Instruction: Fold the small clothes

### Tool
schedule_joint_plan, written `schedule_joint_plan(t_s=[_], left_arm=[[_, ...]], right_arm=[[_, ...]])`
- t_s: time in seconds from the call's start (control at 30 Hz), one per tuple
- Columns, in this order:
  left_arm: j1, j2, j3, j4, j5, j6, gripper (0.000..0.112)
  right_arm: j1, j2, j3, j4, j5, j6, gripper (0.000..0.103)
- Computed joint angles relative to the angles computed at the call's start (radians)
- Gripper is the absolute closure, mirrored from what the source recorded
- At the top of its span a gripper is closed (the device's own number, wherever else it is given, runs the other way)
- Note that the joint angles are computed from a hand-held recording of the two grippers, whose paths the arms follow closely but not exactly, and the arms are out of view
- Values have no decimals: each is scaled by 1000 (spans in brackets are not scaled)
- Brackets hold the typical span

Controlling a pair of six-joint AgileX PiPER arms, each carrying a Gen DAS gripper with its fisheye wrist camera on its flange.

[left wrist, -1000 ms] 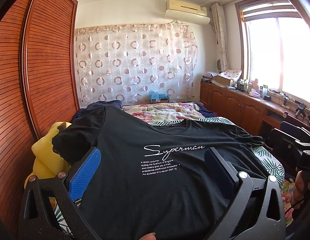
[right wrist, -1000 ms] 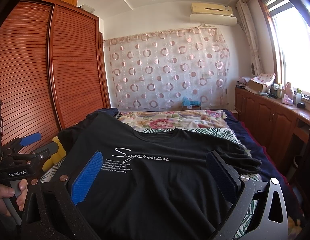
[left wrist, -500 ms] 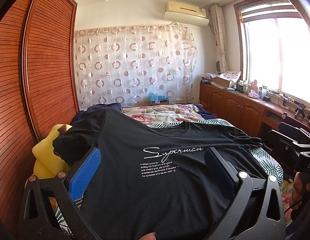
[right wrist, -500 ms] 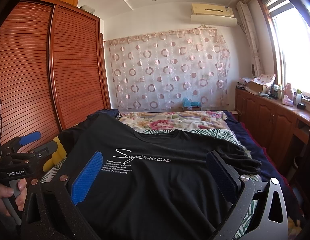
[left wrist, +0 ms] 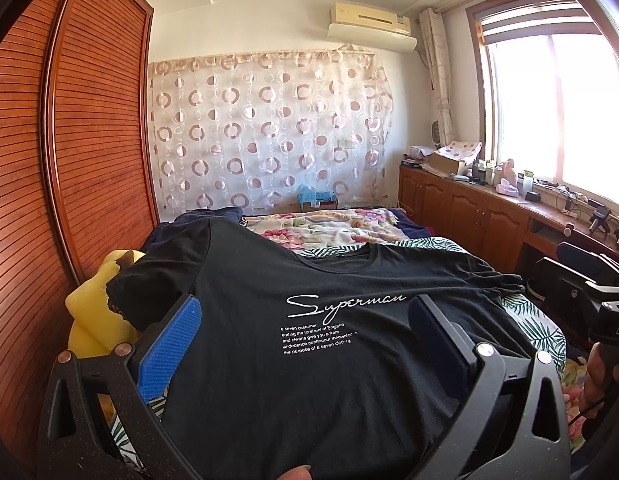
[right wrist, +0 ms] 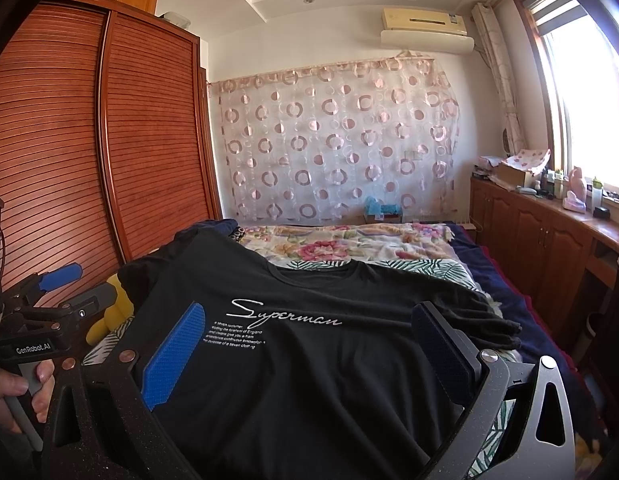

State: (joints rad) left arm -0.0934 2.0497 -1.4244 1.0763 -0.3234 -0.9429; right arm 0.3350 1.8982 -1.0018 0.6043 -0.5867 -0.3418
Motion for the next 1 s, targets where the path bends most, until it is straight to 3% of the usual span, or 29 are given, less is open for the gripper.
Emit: schedule_joint_plan(t_s=[0.7,1.0], left_arm=[[-5,-3,5,-12,6,13,9],[6,63,-94,330,52,-339,9]], right_arm=[[-2,6,-10,-3,11,1,0],[-34,67,-92,-57,110,24,0]])
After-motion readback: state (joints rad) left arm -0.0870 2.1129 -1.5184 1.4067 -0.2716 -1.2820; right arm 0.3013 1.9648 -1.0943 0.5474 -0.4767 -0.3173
